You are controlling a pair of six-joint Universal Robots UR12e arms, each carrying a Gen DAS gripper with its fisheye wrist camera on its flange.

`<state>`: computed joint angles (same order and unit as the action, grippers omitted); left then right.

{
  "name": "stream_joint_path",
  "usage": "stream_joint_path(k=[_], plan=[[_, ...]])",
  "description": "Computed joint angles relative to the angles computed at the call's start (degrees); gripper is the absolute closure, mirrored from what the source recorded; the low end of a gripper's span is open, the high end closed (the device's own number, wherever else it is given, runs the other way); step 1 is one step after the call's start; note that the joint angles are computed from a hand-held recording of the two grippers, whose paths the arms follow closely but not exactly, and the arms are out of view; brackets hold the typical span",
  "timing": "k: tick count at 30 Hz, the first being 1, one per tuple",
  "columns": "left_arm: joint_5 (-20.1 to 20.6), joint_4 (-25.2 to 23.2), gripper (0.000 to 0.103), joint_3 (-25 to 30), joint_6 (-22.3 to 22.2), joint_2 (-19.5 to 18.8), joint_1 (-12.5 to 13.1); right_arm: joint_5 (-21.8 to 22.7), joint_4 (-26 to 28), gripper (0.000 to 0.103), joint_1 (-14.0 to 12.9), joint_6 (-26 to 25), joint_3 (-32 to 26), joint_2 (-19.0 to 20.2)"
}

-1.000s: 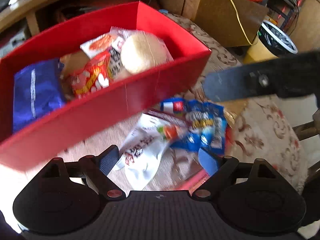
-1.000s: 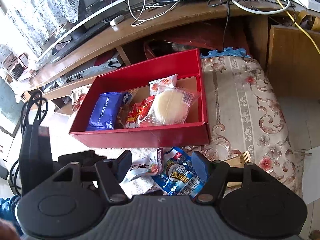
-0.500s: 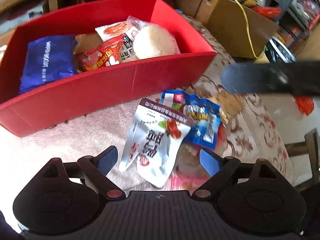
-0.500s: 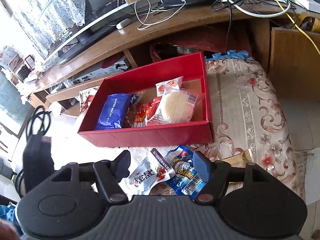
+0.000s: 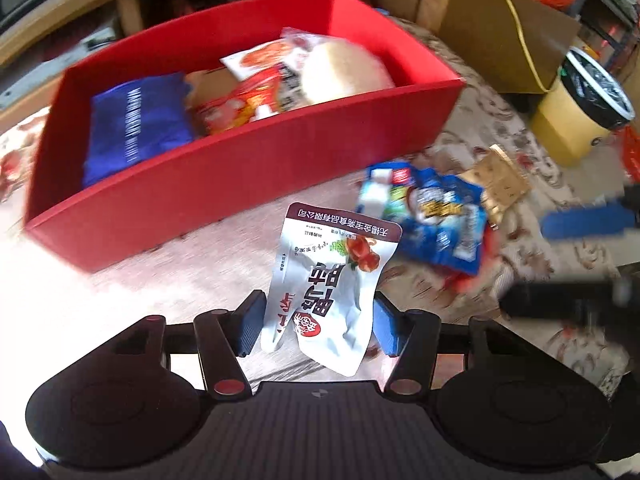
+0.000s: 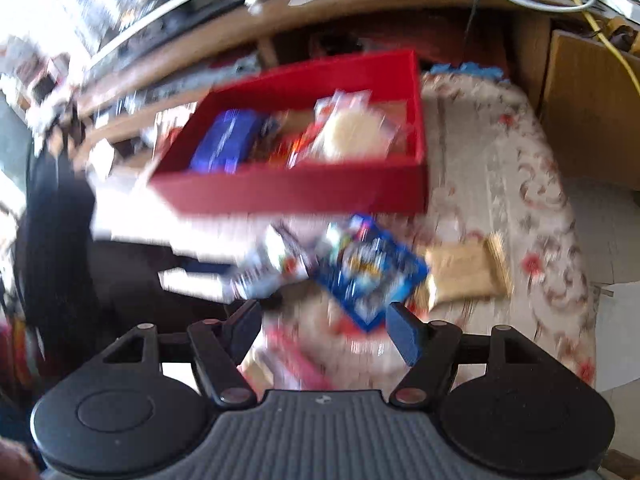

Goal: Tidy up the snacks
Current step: 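Grasp the white snack pouch with the left gripper while the right grasps the pink-wrapped pastry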

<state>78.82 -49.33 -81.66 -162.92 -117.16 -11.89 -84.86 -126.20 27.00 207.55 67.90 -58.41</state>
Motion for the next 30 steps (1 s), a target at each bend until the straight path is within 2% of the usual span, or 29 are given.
stream_joint_path(k=[4, 8, 13, 15, 17, 21, 23, 24, 26, 28, 29, 30], plan=[[0.5, -0.2, 0.04, -1.3, -1.6, 1.2, 0.8, 1.4, 4.5, 0.033, 0.9, -7.6, -1.8, 1.3], [-1.0, -0.7, 0.04, -2.7, -4.0, 2.5, 2.0, 2.5, 7.4, 0.033, 1.6, -15.3, -4.4, 3.1], [-1.4, -1.0, 0.04, -3.9, -5.1, 3.6, 2.7, 2.2, 12.2, 0.032, 2.2, -22.6, -7.9, 5.5], [-1.1, -1.2, 0.039, -4.1, -5.2, 3.7, 2.9, 2.1, 12.7, 0.022, 2.5, -24.3, -8.3, 6.0], [-0.5, -1.2, 0.039, -4.2, -5.2, 3.6, 2.8, 1.5, 12.0, 0.02, 2.7, -24.0, -8.1, 6.1], [0.3, -0.5, 0.038, -4.6, -4.3, 3.8, 2.6, 3.1, 11.1, 0.004, 2.6, -22.1, -7.6, 6.1], [0.3, -0.1, 0.034, -4.8, -3.9, 3.9, 2.5, 4.0, 11.5, 0.0, 2.5, -21.5, -7.9, 6.3], [0.3, 0.0, 0.033, -4.9, -3.7, 3.9, 2.5, 4.0, 11.3, 0.0, 2.5, -21.1, -7.9, 6.5], [0.7, 0.0, 0.022, -4.9, -3.6, 3.9, 2.5, 3.9, 10.8, 0.0, 2.6, -20.1, -8.0, 6.6], [3.2, -0.2, 0.014, -4.6, -3.9, 3.6, 2.1, 3.8, 10.3, 0.0, 2.6, -19.6, -7.7, 6.5], [3.7, 0.0, 0.014, -4.6, -3.7, 3.4, 2.0, 3.3, 10.3, 0.0, 2.7, -19.7, -7.7, 6.5], [4.0, 0.3, 0.014, -4.6, -3.5, 3.4, 2.0, 2.0, 10.2, 0.007, 3.0, -19.4, -7.7, 6.4]])
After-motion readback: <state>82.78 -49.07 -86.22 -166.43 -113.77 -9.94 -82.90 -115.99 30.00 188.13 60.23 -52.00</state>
